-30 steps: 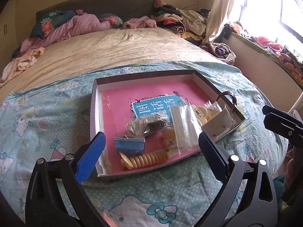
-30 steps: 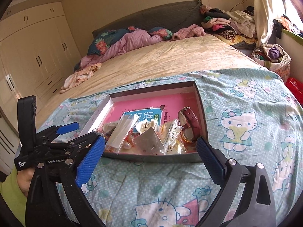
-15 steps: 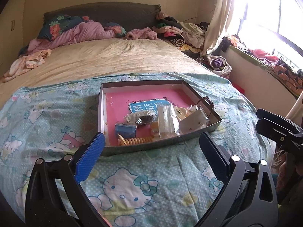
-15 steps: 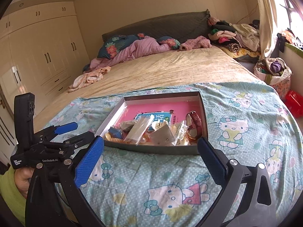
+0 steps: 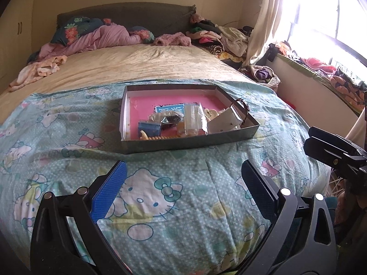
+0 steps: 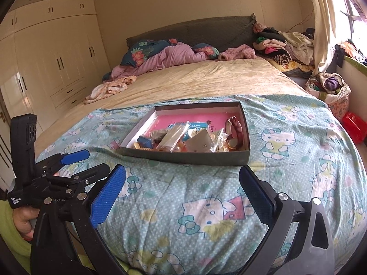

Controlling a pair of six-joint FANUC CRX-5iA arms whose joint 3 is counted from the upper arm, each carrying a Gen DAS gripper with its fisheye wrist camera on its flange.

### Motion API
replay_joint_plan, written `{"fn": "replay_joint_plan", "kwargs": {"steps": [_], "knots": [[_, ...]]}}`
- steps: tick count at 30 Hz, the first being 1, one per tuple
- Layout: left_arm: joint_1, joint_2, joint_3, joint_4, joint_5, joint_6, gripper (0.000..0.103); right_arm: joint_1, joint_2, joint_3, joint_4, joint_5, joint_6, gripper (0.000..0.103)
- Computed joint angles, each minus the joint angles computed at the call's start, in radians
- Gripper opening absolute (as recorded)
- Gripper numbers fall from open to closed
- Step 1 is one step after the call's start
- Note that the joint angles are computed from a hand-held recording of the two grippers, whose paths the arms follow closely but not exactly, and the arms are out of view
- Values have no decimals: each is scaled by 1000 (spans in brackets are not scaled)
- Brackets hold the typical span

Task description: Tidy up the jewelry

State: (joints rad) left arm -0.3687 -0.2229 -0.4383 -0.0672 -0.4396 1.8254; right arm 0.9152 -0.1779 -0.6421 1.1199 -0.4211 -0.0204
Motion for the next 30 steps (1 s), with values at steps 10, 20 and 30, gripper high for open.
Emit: {"fn": "replay_joint_plan", "kwargs": {"steps": [10,20,30], "knots": [[-33,-5,0,-44,8,50,93,19,-7,-8,-50,-8,34,98],[-38,-12,9,-76,-1,80,93,29,-5,0,-78,-14,57,98],[-39,-12,23,-97,-26,106,93,33,-4,2,-82,-19,58,98]]}}
